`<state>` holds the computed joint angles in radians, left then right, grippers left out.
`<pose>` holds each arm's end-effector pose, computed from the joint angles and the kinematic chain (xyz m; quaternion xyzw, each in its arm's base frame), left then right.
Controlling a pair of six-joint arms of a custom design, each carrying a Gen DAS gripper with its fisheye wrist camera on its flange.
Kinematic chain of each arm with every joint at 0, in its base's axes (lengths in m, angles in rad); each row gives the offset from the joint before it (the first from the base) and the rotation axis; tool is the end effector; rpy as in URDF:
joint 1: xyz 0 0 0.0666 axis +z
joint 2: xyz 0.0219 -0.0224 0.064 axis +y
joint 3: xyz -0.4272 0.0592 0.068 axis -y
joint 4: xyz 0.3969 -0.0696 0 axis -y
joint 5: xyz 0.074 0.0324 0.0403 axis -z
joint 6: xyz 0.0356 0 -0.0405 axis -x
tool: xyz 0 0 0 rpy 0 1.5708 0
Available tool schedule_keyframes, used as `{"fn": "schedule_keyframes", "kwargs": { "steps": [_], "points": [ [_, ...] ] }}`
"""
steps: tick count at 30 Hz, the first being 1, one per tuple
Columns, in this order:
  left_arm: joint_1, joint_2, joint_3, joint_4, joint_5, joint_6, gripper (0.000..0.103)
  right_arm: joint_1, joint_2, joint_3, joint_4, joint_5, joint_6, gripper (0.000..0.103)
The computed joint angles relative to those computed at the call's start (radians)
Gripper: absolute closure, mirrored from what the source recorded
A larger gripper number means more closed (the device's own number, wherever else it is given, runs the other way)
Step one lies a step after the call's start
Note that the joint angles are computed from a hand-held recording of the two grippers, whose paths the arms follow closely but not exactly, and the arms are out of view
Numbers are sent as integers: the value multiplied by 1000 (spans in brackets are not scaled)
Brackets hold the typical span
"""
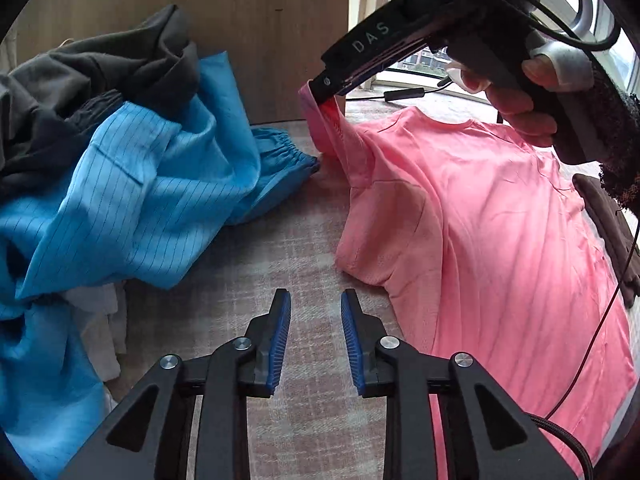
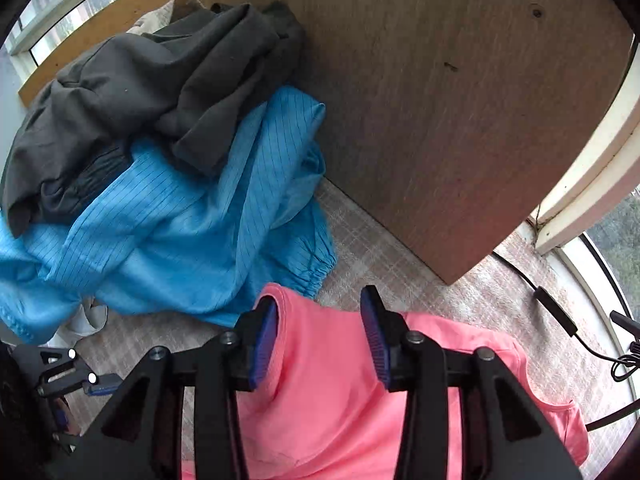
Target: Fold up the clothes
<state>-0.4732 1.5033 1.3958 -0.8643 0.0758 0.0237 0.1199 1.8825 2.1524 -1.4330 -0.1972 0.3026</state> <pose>0.4589 -0.2384 0.4283 0.2237 0.9283 -0.1076 0.2769 0.6378 0.0835 0.5221 -0.2238 0.9487 0.0776 0.2094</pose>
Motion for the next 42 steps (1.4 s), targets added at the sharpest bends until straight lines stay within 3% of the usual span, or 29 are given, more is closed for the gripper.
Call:
{"fn": "schedule_keyframes", "kwargs": {
  "steps": [4, 5, 6, 7, 8, 9, 11, 12, 14, 16, 18, 20, 23, 27, 30, 35, 37, 38, 40, 41, 42],
  "points": [
    [-4, 107, 78, -17, 129, -16, 58, -34, 12, 5, -44, 1, -17, 51],
    [-16, 132, 96, -36, 110, -37, 66, -42, 24, 19, -58, -14, -24, 51],
    [-33, 138, 96, -23, 47, -55, 87, -48, 27, 20, -64, -12, -29, 51],
    [-43, 138, 102, -23, 4, -68, 98, -53, 26, 16, -69, -2, -32, 51],
    [-38, 138, 112, -38, 6, -37, 101, -57, 24, 12, -77, 4, -33, 51],
    [-22, 131, 111, -35, 31, 6, 100, -64, 24, 15, -85, -5, -30, 51],
    [1, 116, 104, -43, -19, 59, 90, -94, -2, -8, -87, -57, -10, 51],
    [11, 110, 102, -50, -36, 54, 75, -111, -21, -28, -86, -77, 0, 51],
    [33, 90, 93, -62, -18, 33, 60, -155, -78, -85, -88, -133, 5, 51],
    [35, 66, 94, -82, -65, 4, 62, -218, -131, -133, -123, -217, 8, 50],
    [34, 37, 89, -80, -140, -35, 63, -279, -231, -227, -71, -210, -25, 50],
    [47, 27, 106, -98, -107, -28, 64, -336, -315, -311, -19, -218, -25, 50],
    [24, 47, 150, -82, 24, -51, 62, -375, -366, -365, 0, -224, -54, 50],
    [-98, 156, 256, -87, 89, -114, 58, -377, -412, -439, 44, -205, -87, 50],
    [-189, 249, 357, -109, 91, -158, 57, -387, -453, -503, 75, -185, -119, 50],
    [-271, 383, 493, -168, -72, -204, 55, -454, -533, -611, 75, -161, -132, 50],
    [-264, 423, 534, -211, -87, -188, 55, -500, -571, -646, 70, -167, -119, 50],
    [-251, 431, 543, -221, -57, -168, 54, -527, -587, -661, 66, -178, -113, 50],
    [-224, 444, 560, -236, 11, -126, 73, -586, -615, -691, 59, -203, -100, 50],
    [-208, 449, 573, -257, 47, -118, 91, -614, -626, -710, 57, -203, -94, 50],
    [-191, 453, 586, -282, 83, -114, 101, -640, -634, -729, 56, -197, -87, 50]
  ]
}}
